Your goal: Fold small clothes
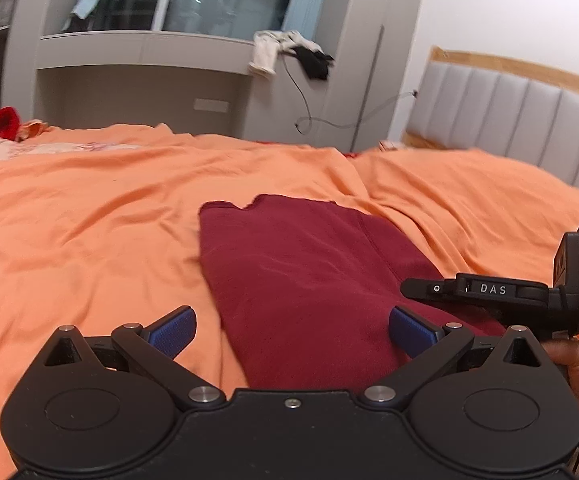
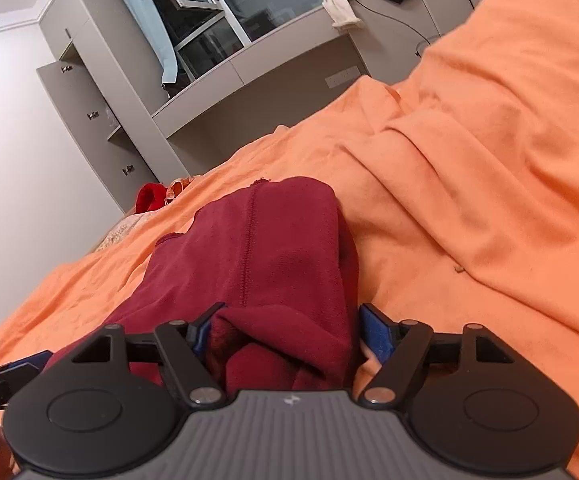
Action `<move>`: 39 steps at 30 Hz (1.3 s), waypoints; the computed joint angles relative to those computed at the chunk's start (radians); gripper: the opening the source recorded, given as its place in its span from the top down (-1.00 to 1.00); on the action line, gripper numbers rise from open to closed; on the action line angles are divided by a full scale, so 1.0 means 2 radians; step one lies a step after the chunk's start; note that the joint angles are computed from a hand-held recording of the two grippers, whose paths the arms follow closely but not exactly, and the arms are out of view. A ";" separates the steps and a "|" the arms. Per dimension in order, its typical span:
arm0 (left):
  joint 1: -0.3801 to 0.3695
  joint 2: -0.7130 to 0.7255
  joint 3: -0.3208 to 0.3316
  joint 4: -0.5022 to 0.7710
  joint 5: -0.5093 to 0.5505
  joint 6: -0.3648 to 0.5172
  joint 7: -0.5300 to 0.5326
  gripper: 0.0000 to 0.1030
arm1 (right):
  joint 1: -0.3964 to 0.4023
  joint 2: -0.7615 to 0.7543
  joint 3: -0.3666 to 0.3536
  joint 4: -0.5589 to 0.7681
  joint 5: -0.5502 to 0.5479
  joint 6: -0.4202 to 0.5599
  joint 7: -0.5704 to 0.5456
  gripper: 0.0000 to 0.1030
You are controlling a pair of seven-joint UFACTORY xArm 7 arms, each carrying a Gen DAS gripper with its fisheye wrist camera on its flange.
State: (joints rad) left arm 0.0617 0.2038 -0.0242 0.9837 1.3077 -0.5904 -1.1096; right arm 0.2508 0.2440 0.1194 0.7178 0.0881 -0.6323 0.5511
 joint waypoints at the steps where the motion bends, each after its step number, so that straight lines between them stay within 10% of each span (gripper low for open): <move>1: -0.001 0.004 -0.002 0.011 0.014 0.005 -0.010 -0.99 | -0.005 0.002 0.002 0.000 -0.009 -0.001 0.009 -0.49; 12: -0.035 0.105 0.053 0.138 0.172 -0.068 -0.244 -0.99 | -0.012 0.011 0.003 0.000 -0.028 -0.012 0.032 -0.50; 39: -0.013 0.127 0.045 0.116 0.077 -0.107 -0.207 -0.99 | -0.008 0.012 0.002 -0.001 -0.021 -0.014 0.028 -0.50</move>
